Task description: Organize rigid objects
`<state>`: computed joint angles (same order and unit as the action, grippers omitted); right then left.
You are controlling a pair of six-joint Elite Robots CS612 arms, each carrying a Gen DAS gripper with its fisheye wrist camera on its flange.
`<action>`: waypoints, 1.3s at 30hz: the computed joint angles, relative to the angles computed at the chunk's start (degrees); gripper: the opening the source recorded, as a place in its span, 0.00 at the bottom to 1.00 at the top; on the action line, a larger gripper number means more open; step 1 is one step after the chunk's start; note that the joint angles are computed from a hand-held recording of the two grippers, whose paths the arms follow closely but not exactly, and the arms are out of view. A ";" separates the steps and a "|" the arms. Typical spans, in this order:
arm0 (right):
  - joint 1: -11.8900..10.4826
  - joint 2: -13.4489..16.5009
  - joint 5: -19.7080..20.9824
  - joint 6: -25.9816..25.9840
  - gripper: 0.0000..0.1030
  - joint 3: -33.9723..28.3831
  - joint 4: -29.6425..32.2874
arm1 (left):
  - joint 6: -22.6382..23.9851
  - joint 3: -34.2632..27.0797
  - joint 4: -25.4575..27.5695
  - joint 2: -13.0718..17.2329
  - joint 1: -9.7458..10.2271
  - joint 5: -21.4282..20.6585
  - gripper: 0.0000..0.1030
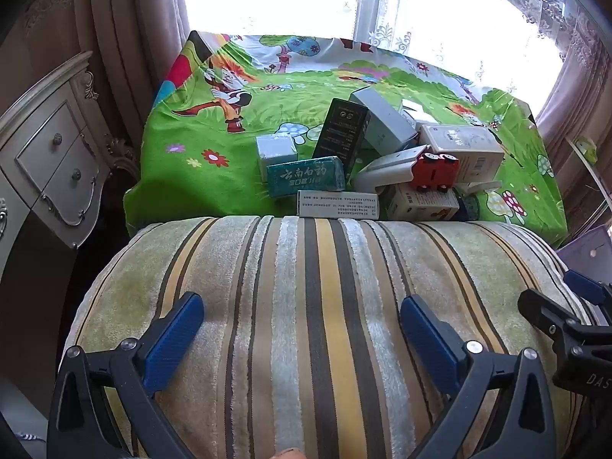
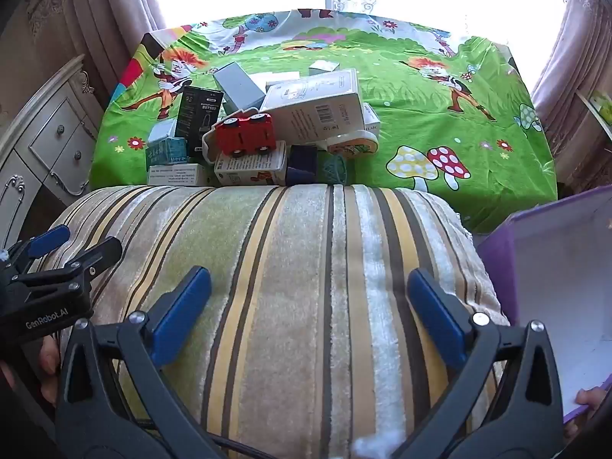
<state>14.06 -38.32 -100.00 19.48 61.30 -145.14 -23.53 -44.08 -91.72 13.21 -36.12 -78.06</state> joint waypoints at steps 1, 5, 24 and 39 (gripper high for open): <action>0.01 0.03 -0.06 -0.06 1.00 0.01 -0.20 | 0.02 0.06 0.15 -0.05 -0.01 0.11 1.00; 0.09 0.03 -0.18 -0.21 1.00 0.06 -0.45 | -0.23 -0.30 0.13 0.13 0.08 -0.05 1.00; -0.02 -0.02 -0.05 -0.18 1.00 0.05 -0.09 | 0.02 0.14 0.26 -0.08 -0.03 0.40 1.00; 0.02 -0.11 -0.14 -0.09 1.00 0.58 -1.36 | -0.20 -0.17 0.31 0.05 0.01 0.27 1.00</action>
<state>14.08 -38.43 -100.14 19.38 61.88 -146.50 -23.73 -44.25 -91.41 13.27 -36.12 -77.79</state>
